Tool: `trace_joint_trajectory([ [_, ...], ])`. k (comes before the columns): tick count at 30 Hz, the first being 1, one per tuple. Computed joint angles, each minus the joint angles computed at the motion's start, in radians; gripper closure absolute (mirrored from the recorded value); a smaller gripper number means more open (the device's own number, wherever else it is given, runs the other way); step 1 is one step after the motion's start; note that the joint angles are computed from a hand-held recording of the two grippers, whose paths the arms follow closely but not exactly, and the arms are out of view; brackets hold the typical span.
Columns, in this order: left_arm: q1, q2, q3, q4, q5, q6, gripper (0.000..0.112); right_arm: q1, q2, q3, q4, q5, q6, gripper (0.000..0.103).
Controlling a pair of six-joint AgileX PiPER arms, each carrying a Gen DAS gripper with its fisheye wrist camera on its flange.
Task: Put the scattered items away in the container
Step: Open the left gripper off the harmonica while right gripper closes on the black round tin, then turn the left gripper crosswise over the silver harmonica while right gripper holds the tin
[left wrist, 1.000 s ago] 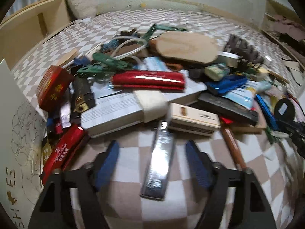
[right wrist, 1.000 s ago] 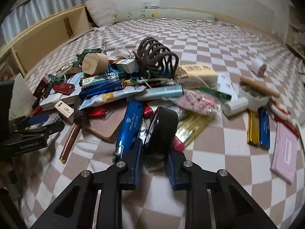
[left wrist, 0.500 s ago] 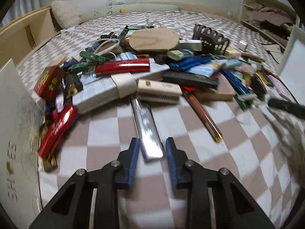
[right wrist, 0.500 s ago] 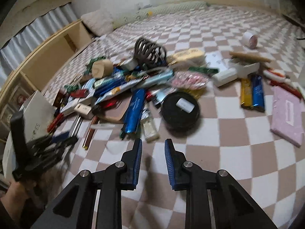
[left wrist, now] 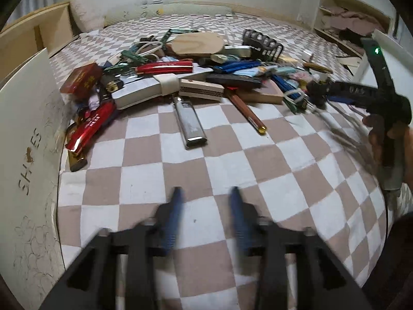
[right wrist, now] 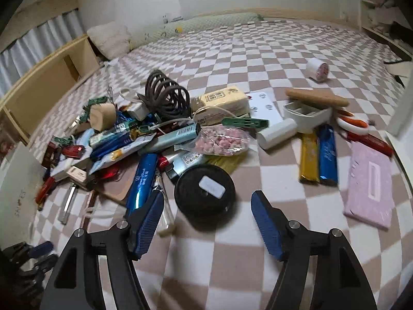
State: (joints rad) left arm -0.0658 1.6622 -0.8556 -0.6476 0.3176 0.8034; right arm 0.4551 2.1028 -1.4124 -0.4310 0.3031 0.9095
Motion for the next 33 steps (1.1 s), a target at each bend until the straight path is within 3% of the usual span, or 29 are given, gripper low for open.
trace_joint_trajectory([
  [1, -0.003, 0.013, -0.019, 0.026, 0.002, -0.039, 0.036, -0.002, 0.017, -0.021, 0.027, 0.01, -0.029, 0.037],
  [2, -0.007, 0.024, -0.038, 0.055, 0.001, -0.078, 0.036, -0.004, 0.029, -0.033, 0.046, 0.012, -0.048, 0.052],
  [8, -0.027, 0.142, -0.205, 0.237, 0.035, -0.31, 0.036, -0.018, 0.005, 0.023, 0.098, -0.059, -0.081, 0.052],
  [14, -0.044, 0.268, -0.404, 0.365, 0.124, -0.492, 0.036, 0.008, -0.019, 0.049, 0.121, -0.038, -0.108, 0.052],
  [18, -0.064, 0.326, -0.489, 0.49, 0.139, -0.619, 0.06, 0.02, -0.041, 0.084, 0.153, -0.051, -0.125, 0.052],
  [20, -0.068, 0.331, -0.502, 0.498, 0.141, -0.625, 0.08, 0.03, -0.053, 0.101, 0.179, -0.052, -0.149, 0.052],
  [21, -0.069, 0.329, -0.501, 0.493, 0.141, -0.616, 0.085, 0.036, -0.057, 0.105, 0.182, -0.048, -0.156, 0.052],
  [27, -0.092, 0.256, -0.378, 0.49, 0.074, -0.548, 0.088, 0.101, -0.086, 0.123, 0.219, -0.005, -0.222, 0.052],
  [33, -0.072, 0.145, -0.204, 0.326, 0.025, -0.355, 0.089, 0.176, -0.12, 0.175, 0.198, -0.012, -0.186, 0.052],
])
